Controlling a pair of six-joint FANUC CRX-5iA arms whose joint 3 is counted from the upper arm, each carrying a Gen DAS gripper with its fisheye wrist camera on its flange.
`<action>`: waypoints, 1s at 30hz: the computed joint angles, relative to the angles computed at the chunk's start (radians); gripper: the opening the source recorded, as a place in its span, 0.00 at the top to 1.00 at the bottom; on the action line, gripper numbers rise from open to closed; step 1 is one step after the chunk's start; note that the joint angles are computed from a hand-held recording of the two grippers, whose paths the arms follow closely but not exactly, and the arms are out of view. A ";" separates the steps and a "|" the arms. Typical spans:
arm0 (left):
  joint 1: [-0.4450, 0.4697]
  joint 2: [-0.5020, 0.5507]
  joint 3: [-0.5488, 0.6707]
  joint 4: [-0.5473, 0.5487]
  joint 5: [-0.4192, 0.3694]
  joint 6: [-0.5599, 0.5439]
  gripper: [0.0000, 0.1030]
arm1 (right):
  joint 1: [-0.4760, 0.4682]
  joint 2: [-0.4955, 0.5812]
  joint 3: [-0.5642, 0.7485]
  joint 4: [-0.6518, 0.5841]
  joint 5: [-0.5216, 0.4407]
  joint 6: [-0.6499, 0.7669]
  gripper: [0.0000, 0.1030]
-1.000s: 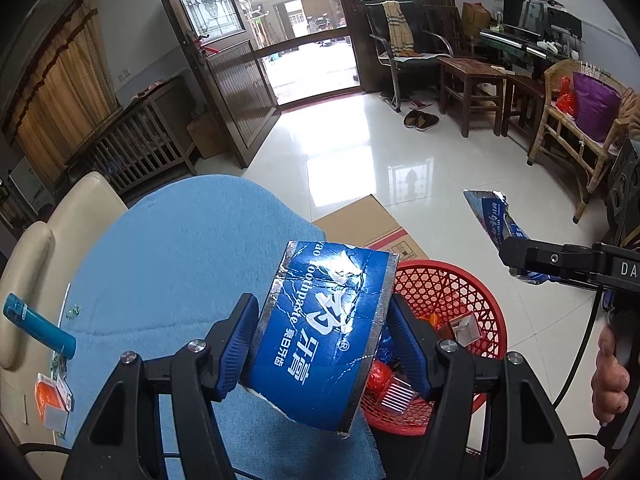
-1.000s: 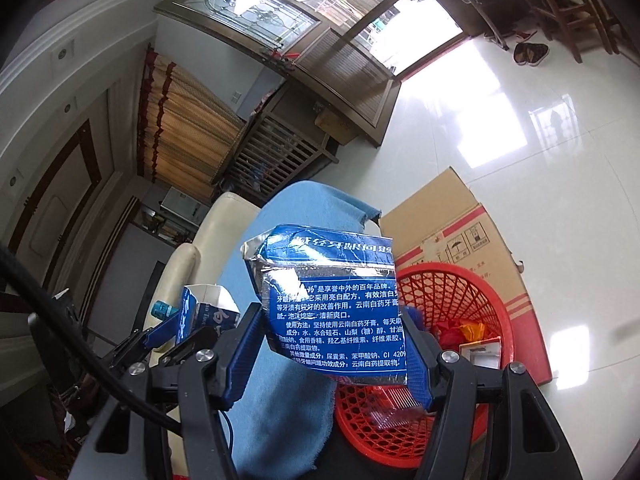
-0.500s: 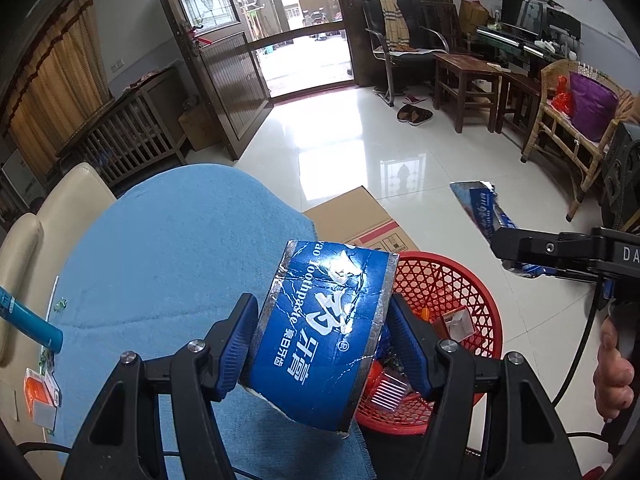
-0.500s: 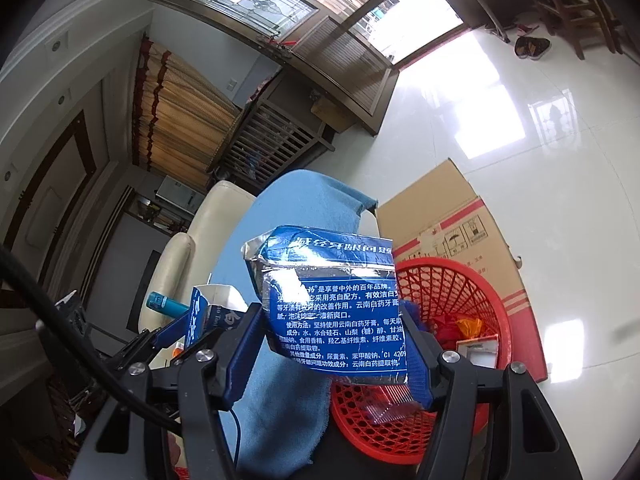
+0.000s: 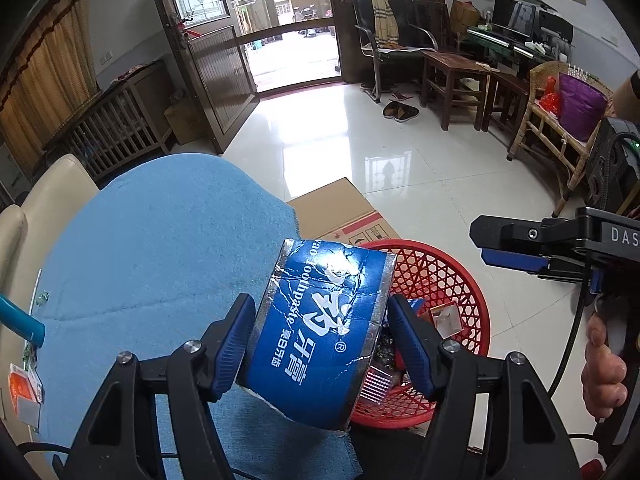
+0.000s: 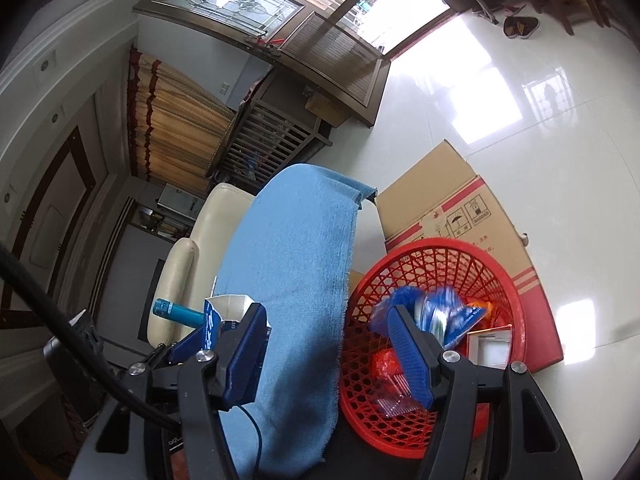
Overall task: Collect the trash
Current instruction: 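Carry both milk cartons off the table over the red basket, then open both grippers to drop the milk cartons into the red basket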
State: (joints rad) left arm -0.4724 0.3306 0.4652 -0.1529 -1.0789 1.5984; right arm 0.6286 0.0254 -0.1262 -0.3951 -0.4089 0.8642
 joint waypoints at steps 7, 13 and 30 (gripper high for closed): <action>0.011 -0.055 -0.060 0.015 0.051 0.005 0.32 | 0.024 -0.008 -0.009 0.064 0.020 -0.039 0.35; 0.017 -0.111 -0.111 -0.001 0.084 0.040 0.32 | 0.049 -0.014 -0.005 0.107 0.029 -0.063 0.35; -0.115 -0.267 -0.147 -0.475 0.037 0.374 0.17 | 0.184 -0.021 -0.037 0.526 0.055 -0.301 0.31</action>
State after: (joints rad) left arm -0.5877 0.0631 0.3178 -0.6278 -1.0423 1.9729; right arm 0.8123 0.0042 -0.1630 0.1306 -0.3543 0.5636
